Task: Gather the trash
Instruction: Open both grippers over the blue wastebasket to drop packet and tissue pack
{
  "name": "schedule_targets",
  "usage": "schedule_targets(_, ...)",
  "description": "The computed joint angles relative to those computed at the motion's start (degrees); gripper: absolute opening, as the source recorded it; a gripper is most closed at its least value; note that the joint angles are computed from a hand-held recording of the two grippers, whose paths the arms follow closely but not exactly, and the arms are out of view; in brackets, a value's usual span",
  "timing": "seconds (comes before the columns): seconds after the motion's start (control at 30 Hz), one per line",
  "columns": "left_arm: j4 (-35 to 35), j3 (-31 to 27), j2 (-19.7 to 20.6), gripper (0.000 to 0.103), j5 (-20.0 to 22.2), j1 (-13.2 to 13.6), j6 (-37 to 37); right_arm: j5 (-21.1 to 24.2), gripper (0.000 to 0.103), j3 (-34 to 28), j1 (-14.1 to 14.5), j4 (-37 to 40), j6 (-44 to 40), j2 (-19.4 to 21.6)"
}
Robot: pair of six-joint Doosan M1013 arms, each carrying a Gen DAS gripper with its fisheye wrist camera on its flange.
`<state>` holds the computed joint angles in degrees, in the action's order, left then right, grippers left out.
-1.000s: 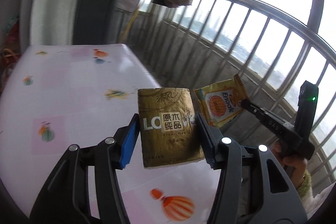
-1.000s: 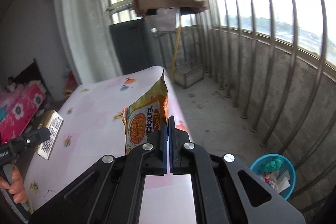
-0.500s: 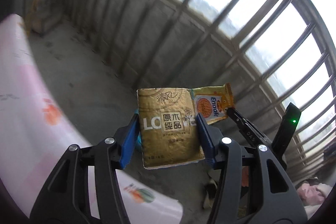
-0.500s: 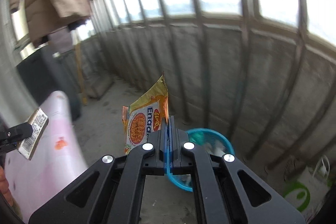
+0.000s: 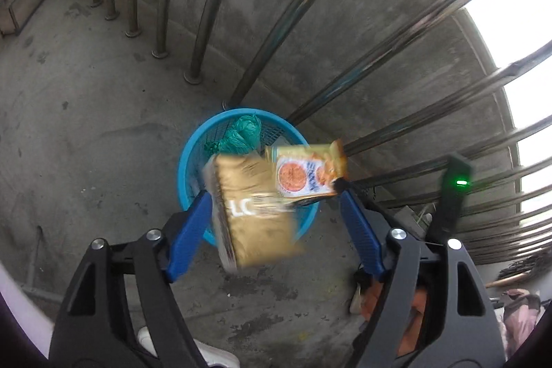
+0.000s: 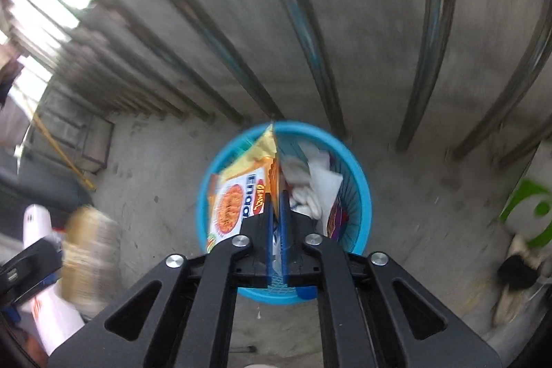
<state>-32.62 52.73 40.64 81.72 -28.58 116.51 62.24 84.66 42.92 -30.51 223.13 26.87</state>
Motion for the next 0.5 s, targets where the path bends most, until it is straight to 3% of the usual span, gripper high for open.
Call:
schedule_targets(0.1,-2.03,0.15,0.61,0.072,0.41,0.58,-1.83,-3.79,0.026,2.96,-0.08,0.55,4.89,-0.52)
schedule_targets(0.2,-4.00,1.00,-0.04,0.072,-0.51,1.76,-1.71,-3.25,0.037,3.12,1.05,-1.85,7.11,-0.34)
schedule_targets(0.37,-6.51,1.95,-2.24,0.072,-3.70,3.84,-0.61,-3.32,0.038,3.17,1.29,-3.49,7.77,-0.76)
schedule_targets(0.5,-9.63,4.14,-5.74,0.077,-7.35,5.95,2.97,-0.87,0.038,0.68,2.26,-7.74,7.19,-0.74)
